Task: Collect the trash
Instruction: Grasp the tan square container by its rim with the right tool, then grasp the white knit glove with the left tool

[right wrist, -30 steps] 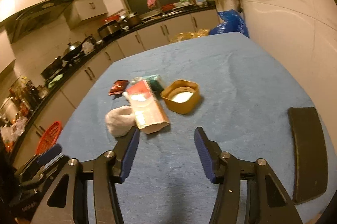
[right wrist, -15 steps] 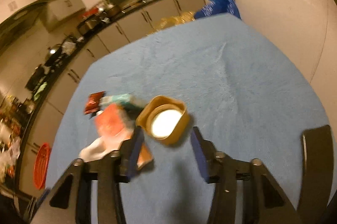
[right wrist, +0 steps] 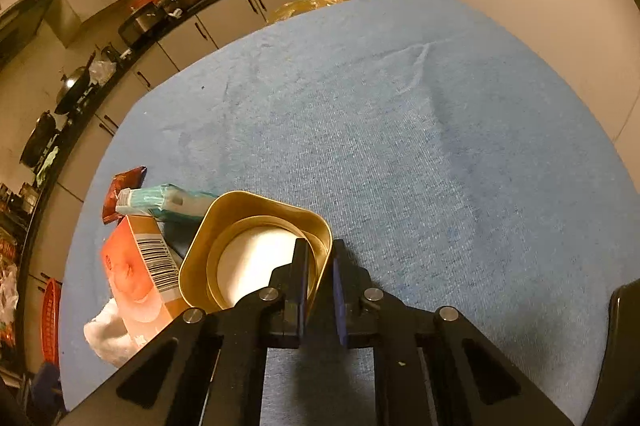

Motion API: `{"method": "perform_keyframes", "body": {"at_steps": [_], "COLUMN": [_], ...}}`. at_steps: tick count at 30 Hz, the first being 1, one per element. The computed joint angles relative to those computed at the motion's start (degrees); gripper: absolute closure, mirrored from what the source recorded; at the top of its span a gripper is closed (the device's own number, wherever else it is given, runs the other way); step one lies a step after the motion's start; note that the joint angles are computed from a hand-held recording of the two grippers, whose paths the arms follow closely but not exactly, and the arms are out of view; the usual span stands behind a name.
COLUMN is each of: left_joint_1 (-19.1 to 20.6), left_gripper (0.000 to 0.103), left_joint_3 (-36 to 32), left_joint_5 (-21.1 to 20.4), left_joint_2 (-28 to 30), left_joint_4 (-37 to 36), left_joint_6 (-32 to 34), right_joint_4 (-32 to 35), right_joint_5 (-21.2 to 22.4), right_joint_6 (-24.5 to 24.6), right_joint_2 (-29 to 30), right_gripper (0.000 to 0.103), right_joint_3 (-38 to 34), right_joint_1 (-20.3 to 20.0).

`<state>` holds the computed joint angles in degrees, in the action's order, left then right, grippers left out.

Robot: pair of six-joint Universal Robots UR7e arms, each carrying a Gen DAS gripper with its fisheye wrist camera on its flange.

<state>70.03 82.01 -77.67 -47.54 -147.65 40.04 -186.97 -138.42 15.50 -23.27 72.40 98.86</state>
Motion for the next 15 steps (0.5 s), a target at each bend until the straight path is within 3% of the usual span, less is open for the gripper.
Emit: {"method": "perform_keyframes", "body": {"at_steps": [3, 7, 12, 15], "left_joint_1": [-0.4, -1.3, -1.4, -0.9], "left_gripper": [0.037, 0.036, 0.036, 0.039], "left_joint_3": [-3.7, -6.1, -9.3, -11.7], "left_joint_5": [-0.3, 1.6, 3.8, 2.8], "left_joint_2": [2.5, 5.7, 9.7, 11.1], "left_joint_4": [4.4, 4.1, 3.3, 6.4], "left_joint_6": [0.3, 1.2, 0.0, -1.5], "right_joint_4": [-8.3, -15.4, -18.3, -18.8], "right_joint_5": [4.5, 4.9, 6.6, 7.2], "right_joint_6": [-3.5, -7.8, -9.2, -9.8], "right_joint_2": [-0.6, -0.3, -0.6, -0.4], "right_gripper": [0.092, 0.092, 0.092, 0.092], "right_joint_3": [3.0, 4.0, 5.5, 5.3], "right_joint_1": [-0.7, -0.2, 0.0, -0.1]}}
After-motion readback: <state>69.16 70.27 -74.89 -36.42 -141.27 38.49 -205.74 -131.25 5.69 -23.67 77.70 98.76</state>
